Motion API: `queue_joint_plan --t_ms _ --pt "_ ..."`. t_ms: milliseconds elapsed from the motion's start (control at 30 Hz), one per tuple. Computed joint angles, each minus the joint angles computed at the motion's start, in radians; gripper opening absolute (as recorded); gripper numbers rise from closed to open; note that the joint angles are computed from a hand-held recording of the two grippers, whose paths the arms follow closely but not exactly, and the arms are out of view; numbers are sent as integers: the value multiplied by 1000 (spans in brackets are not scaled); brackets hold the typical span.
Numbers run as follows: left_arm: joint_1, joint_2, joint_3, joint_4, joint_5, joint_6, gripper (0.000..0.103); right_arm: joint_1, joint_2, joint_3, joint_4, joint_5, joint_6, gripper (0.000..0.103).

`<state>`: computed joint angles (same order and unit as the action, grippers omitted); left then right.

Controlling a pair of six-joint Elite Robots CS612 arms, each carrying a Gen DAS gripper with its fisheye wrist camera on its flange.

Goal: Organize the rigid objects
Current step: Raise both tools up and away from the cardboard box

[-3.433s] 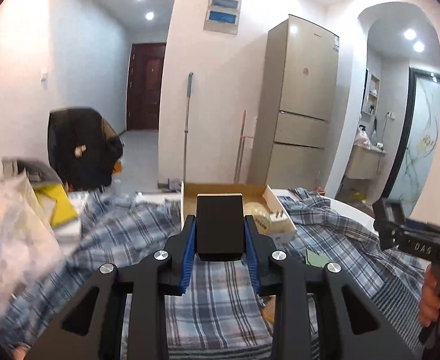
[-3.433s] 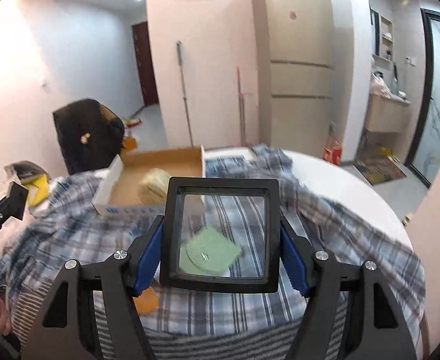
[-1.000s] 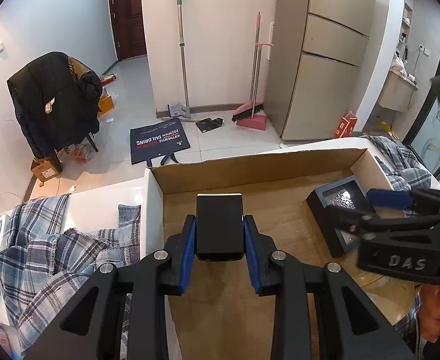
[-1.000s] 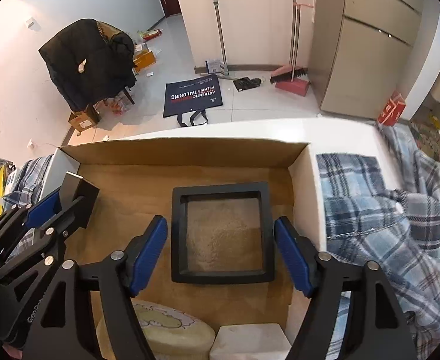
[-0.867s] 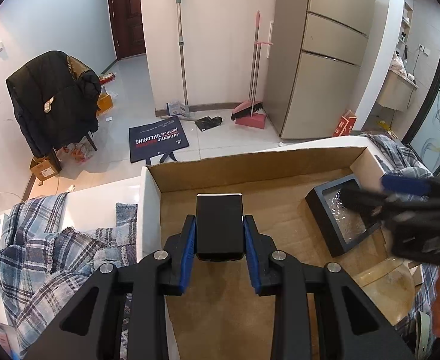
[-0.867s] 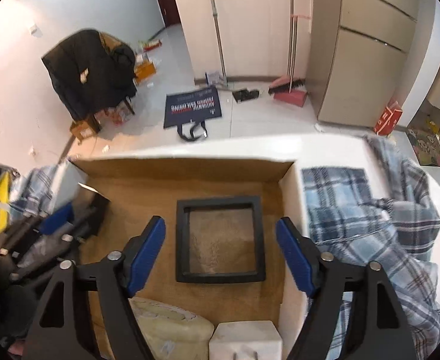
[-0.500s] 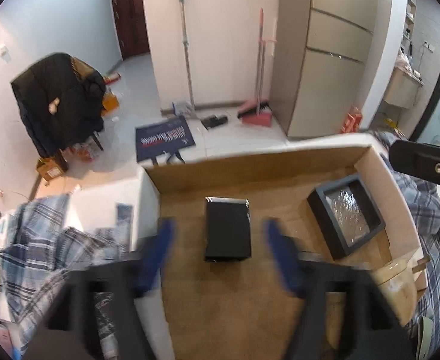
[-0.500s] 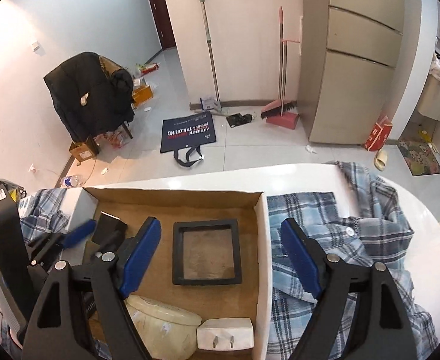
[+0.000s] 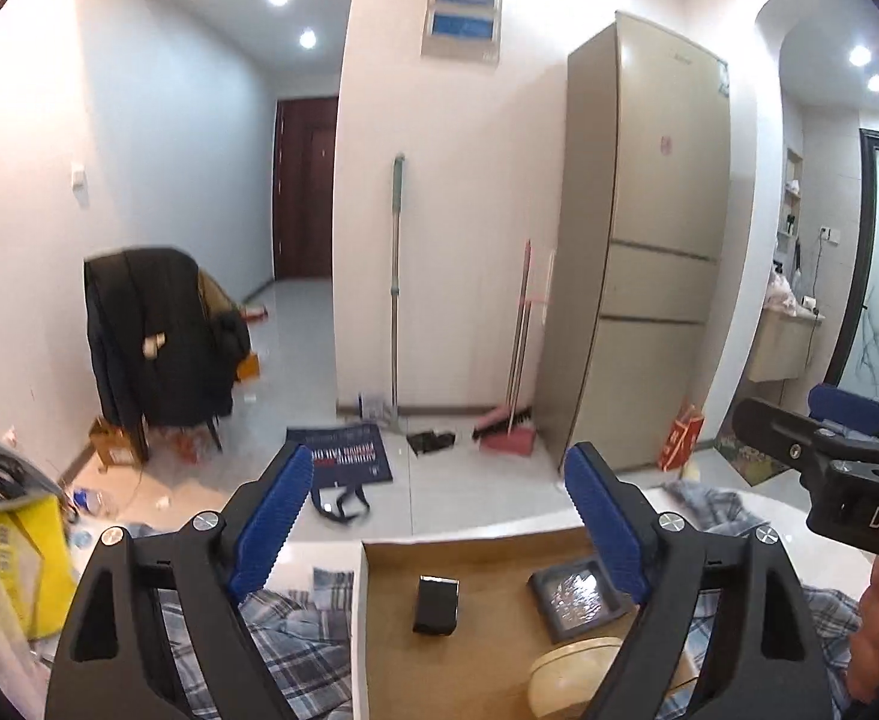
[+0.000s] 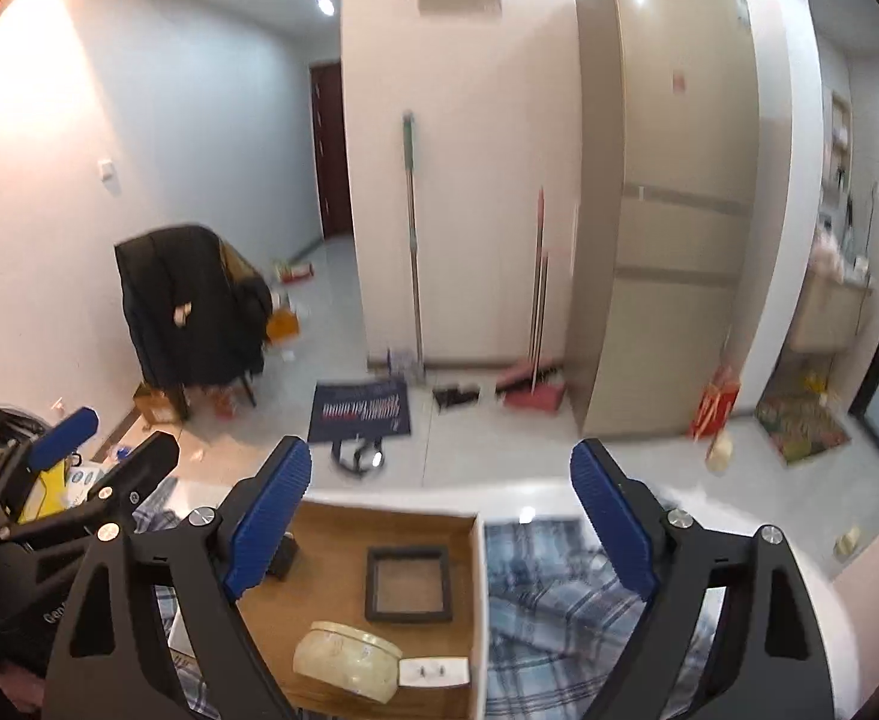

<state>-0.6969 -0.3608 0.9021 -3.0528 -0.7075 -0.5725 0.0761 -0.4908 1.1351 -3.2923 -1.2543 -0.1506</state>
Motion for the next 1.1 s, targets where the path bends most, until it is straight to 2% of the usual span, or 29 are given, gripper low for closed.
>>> queue_joint_plan --t_ms 100,200,233,300,333,500,600,667,800,900,967,1000,1067,1100 --pt "-21 -20 30 -93 55 54 88 -18 -37 63 -81 57 64 88" --pt "-55 -38 59 -250 124 166 89 -38 -77 122 -139 93 102 88" --pt "-63 -43 68 -287 137 187 91 -42 -88 142 -164 95 105 88" --pt "-85 -55 80 -349 161 234 103 -50 -115 189 -212 87 94 88" --pt "-94 -57 84 -374 175 258 103 -55 -131 216 -235 82 86 88" --pt "-154 -70 86 -574 269 512 103 -82 -198 333 -341 95 82 88" --pt "-186 -80 90 -659 320 597 103 -103 -238 408 -431 113 101 88" --pt "-213 -87 96 -761 337 693 103 -119 -260 454 -484 141 101 88" --pt "-263 -86 78 -1018 349 966 103 -140 -284 523 -594 165 125 88" --pt "-293 -85 62 -1115 380 1098 103 -157 -295 560 -638 191 158 88" --pt "-307 -76 35 -1093 464 1135 103 -169 -299 580 -646 211 177 88" --pt "-310 -76 39 -1086 472 1131 103 -174 -300 587 -645 219 180 88" --pt "-315 -90 86 -1047 475 1044 103 -185 -306 607 -642 240 179 88" --pt "-317 -103 128 -1006 473 962 103 -189 -305 616 -647 249 180 88"
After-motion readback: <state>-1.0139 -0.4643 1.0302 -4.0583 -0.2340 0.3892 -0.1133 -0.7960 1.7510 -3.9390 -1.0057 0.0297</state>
